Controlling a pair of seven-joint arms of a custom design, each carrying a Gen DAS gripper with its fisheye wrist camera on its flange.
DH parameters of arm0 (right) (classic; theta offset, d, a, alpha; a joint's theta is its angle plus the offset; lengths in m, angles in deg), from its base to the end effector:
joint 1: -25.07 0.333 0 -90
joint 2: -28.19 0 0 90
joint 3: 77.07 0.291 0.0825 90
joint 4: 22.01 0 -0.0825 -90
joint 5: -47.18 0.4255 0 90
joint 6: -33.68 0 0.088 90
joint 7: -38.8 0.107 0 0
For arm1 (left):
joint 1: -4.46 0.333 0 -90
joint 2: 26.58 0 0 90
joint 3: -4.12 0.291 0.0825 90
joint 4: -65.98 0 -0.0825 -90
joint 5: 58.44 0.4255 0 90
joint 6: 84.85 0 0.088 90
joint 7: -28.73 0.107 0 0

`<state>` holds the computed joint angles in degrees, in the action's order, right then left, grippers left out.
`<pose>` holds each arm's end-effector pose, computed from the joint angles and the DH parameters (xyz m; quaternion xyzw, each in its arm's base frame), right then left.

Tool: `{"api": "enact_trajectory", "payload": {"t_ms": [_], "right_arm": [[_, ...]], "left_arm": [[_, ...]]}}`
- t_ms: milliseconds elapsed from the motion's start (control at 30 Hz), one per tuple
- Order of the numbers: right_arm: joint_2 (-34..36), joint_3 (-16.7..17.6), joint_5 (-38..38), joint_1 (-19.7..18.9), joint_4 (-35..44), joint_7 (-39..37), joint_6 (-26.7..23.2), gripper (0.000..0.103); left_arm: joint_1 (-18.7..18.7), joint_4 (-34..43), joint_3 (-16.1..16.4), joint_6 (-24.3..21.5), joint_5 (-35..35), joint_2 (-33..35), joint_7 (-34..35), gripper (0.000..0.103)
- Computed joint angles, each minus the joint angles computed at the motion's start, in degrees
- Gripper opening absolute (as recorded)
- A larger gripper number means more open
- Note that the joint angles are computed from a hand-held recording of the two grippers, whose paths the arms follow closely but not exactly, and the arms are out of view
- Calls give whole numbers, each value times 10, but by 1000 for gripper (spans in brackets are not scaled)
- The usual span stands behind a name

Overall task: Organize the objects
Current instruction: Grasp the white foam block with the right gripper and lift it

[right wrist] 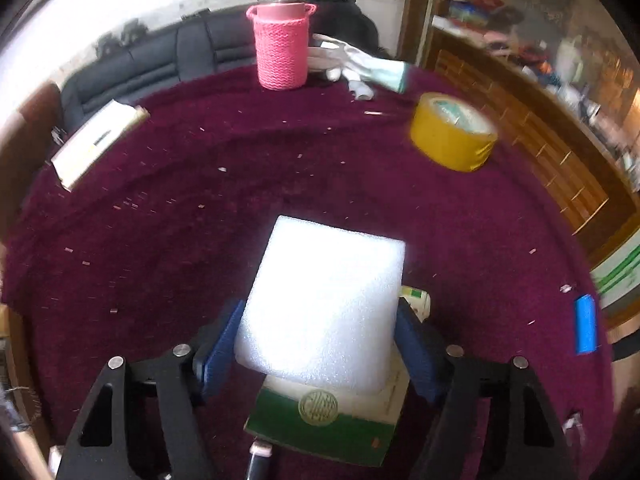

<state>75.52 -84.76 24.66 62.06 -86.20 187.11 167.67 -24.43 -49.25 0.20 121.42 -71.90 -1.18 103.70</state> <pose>0.6994 0.4255 0.3304 -0.5983 0.7497 -0.2115 0.1880 0.5761 -0.3317 0.3175 -0.5939 0.5986 -0.5096 0.1708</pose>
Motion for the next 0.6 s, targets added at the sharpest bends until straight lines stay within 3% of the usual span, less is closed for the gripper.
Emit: {"api": "enact_trajectory", "payload": {"t_ms": [133, 233, 433, 533, 600], "right_arm": [[-85, 0, -2, -4, -143, 31, 119, 75], [-155, -30, -53, 20, -258, 91, 219, 75], [-206, -57, -103, 33, -354, 147, 345, 76], [-206, -92, -121, 56, -376, 176, 406, 76], [-205, -84, -97, 45, -385, 155, 434, 76]], "left_arm": [[-5, -1, 2, 2, -3, -1, 4, 30], [-14, 2, 6, -3, -13, 2, 13, 30], [-25, 13, 13, -21, -17, 9, 13, 30], [-51, 17, 34, -21, -44, 11, 34, 30], [-71, 23, 50, -28, -68, 14, 54, 30]]}}
